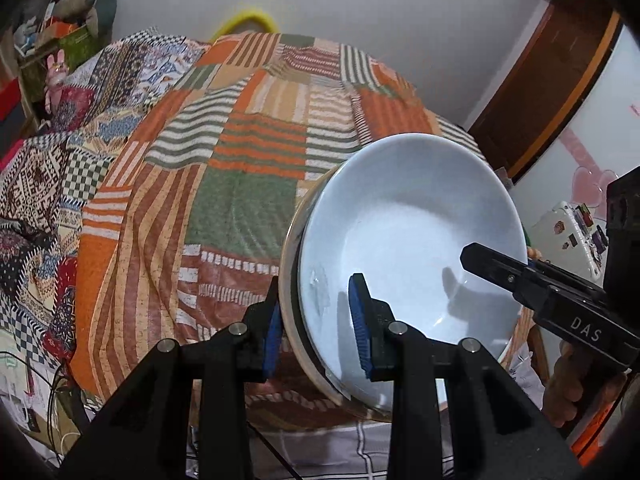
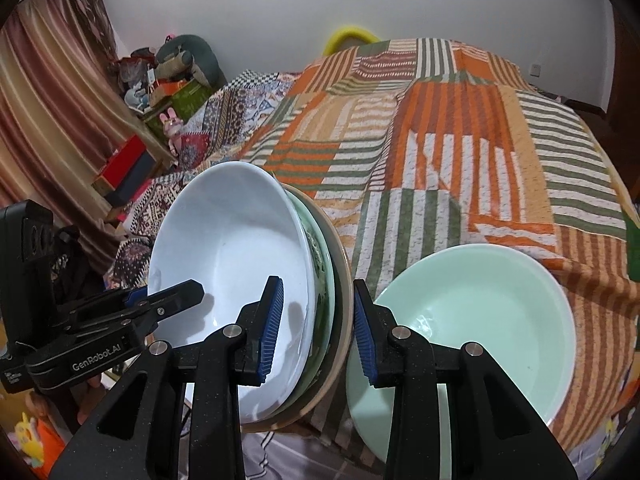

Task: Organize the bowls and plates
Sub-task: 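Press the white bowl down into the nested stack with both grippers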

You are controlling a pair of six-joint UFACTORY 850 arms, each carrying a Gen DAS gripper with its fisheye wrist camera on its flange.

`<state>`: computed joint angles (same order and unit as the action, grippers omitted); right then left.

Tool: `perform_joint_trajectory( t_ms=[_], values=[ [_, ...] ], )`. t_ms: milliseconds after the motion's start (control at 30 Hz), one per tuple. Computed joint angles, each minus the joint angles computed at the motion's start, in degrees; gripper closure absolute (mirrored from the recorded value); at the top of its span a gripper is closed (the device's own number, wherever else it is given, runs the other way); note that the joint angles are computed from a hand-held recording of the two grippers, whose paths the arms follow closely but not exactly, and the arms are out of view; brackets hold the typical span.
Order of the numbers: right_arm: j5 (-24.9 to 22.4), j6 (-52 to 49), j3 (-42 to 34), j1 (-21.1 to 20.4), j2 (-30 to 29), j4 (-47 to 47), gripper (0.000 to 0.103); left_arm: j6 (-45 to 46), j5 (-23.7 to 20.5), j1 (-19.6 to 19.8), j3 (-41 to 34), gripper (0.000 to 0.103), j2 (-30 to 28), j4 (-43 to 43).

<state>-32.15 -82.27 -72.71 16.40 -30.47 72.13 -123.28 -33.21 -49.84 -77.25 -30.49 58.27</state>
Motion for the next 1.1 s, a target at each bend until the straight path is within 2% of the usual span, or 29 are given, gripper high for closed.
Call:
perform_joint_trajectory(
  t_ms=[400, 700, 1100],
  values=[
    [-1.1, -5.6, 3.4, -3.5, 3.4, 6.2, 0.072, 5.5, -3.9, -2.1, -7.4, 0.072, -2.7, -0.7],
    [-1.0, -7.0, 4.1, -6.5, 4.4, 8.2, 0.072, 12.9, -3.8, -2.2, -15.1, 0.073, -7.2, -3.8],
    [-0.5, -5.7, 3.6, -9.7, 3.3, 7.7, 0.072, 25.5, -2.9, -1.0, -26.0, 0.072, -14.7, -12.8]
  ],
)
